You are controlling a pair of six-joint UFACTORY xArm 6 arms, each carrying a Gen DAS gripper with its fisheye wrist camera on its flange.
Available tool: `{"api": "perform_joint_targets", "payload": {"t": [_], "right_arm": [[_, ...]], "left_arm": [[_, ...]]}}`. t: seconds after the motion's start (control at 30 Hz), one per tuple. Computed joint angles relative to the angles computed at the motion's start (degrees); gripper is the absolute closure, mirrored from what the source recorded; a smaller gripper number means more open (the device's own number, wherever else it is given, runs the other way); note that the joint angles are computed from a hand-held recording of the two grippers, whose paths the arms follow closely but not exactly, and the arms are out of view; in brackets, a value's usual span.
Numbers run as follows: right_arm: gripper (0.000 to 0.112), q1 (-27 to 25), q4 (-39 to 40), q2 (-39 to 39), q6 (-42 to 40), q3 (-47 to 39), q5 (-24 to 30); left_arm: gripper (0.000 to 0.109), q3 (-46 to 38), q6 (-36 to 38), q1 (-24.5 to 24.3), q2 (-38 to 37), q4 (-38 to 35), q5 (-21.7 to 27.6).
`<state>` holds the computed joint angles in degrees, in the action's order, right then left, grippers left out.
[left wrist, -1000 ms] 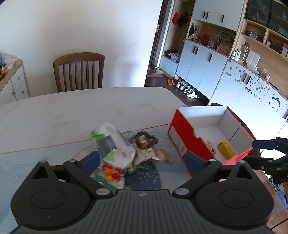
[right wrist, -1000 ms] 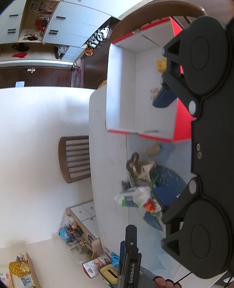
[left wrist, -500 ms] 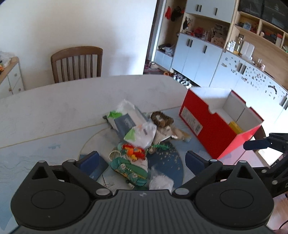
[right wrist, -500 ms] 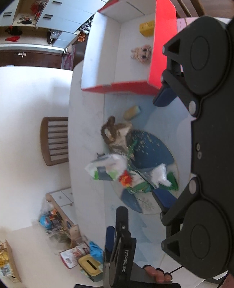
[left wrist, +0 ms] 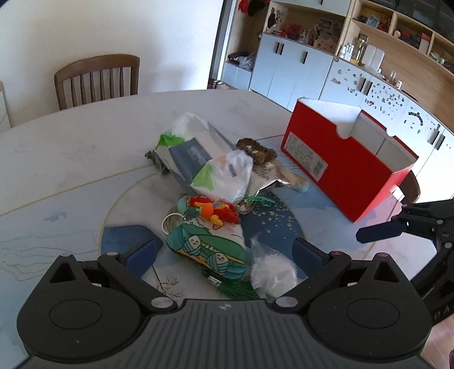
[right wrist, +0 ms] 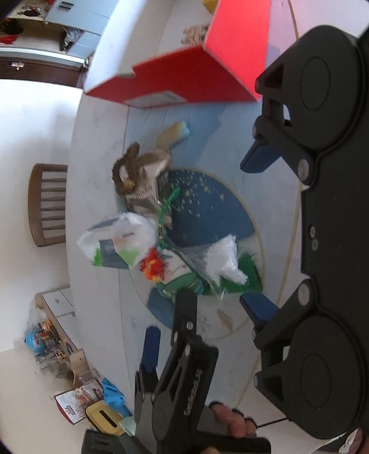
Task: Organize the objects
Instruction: 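Grasp the green knitted plush with the left tool while the right tool grasps the clear bag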
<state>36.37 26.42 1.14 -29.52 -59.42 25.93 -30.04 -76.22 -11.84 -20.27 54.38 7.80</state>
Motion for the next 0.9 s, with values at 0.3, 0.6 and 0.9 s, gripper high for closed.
{"api": "perform_joint_targets", "payload": {"t": [0.3,0.6,0.9], "right_arm": [[0.028,1.5,5.9,5.3,-3.8,-4.4,0.9],[0.035,1.9,8.4,10.0,-5.0,-8.6,2.5],[0.056,1.5,9.1,11.6,-5.0,-10.3,4.7]], "left_arm": [[0.006,-1.3,3.9,4.2,6.3,-3.7,-6.6],[0.007,-3.4,7.5,5.0,10.6,-3.1,-8.3],[0.030,-4.3,3.7,5.7,11.4,1.5,-8.5]]}}
